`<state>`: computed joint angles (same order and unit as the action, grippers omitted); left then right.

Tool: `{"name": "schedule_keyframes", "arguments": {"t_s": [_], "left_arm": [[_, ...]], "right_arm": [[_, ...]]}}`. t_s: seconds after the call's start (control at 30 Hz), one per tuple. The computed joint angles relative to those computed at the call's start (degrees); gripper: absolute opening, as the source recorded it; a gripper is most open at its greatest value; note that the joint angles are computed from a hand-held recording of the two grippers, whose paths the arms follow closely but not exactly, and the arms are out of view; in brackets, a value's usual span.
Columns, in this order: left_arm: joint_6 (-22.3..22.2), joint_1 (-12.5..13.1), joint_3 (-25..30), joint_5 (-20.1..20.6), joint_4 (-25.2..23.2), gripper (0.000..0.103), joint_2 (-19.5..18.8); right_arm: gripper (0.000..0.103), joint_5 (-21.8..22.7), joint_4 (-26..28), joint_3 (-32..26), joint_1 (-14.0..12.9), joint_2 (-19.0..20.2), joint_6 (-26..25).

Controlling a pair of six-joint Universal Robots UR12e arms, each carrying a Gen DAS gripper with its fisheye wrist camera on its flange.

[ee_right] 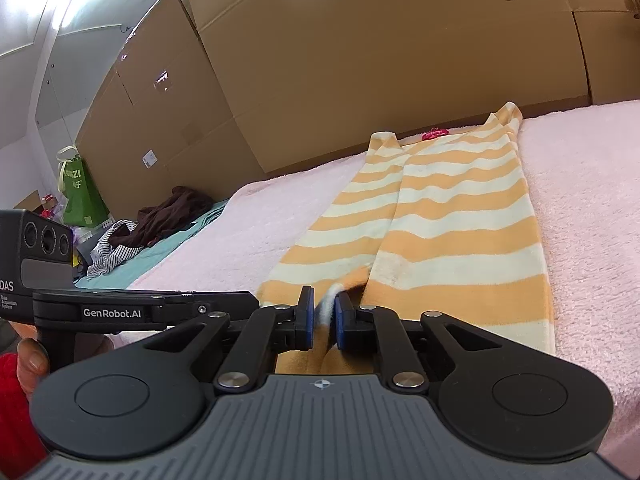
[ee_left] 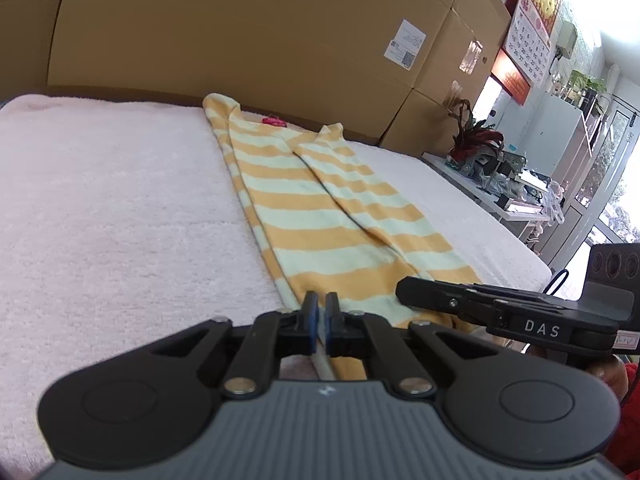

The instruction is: Fold clothes

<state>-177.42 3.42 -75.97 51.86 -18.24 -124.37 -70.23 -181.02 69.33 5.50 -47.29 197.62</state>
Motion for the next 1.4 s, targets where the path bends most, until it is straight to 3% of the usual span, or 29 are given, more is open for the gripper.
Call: {"name": "schedule_keyframes", "arguments": {"t_s": [0.3,0.47,0.57,0.7,0.73,0.93,1.1,1.17,1.27,1.33,1.4], "left_arm": [[-0.5,0.1,0.9,-0.1,1.2,0.0,-0.4],[1.1,-0.4,3.1,2.2,1.5,0.0,-1.0],[1.6,-0.6,3.8,3.4,1.3,0.0,-1.4],[2.1,-0.6,3.5,4.0,-0.7,0.0,-1.4],[1.7,-0.5,3.2,3.5,-0.7,0.0,-1.3],[0.9,0.0,2.0,1.3,-0.3,0.0,-0.7],[-0.7,0.1,3.4,-0.4,-2.8,0.0,-1.5],[-0.9,0.1,3.9,-0.8,-3.4,0.0,-1.8],[-1.1,-0.2,4.8,0.4,-3.6,0.0,-2.4],[-1.9,-0.3,5.3,0.8,-3.8,0.0,-2.7],[-2.1,-0.3,5.1,1.2,-2.5,0.0,-2.6]], "right_arm": [[0.005,0.8,-1.4,-0.6,-0.1,0.4,0.2],[0.005,2.4,-5.0,-2.9,-0.6,2.0,6.9],[0.005,0.2,-2.8,-3.6,-0.4,2.4,7.4],[0.013,0.9,-1.5,-2.4,-0.5,1.9,7.0],[0.018,1.0,-2.0,-2.1,-0.6,1.7,6.3],[0.025,2.5,-3.6,-1.6,-0.8,1.6,4.6],[0.03,9.0,0.4,-5.1,-2.0,3.3,15.3],[0.03,9.5,1.1,-6.2,-2.2,3.7,17.0],[0.028,9.2,2.6,-7.9,-2.1,4.5,18.5],[0.007,7.3,7.1,-9.2,-1.8,4.6,16.6],[0.008,7.3,6.6,-9.5,-1.8,4.9,17.2]]}}
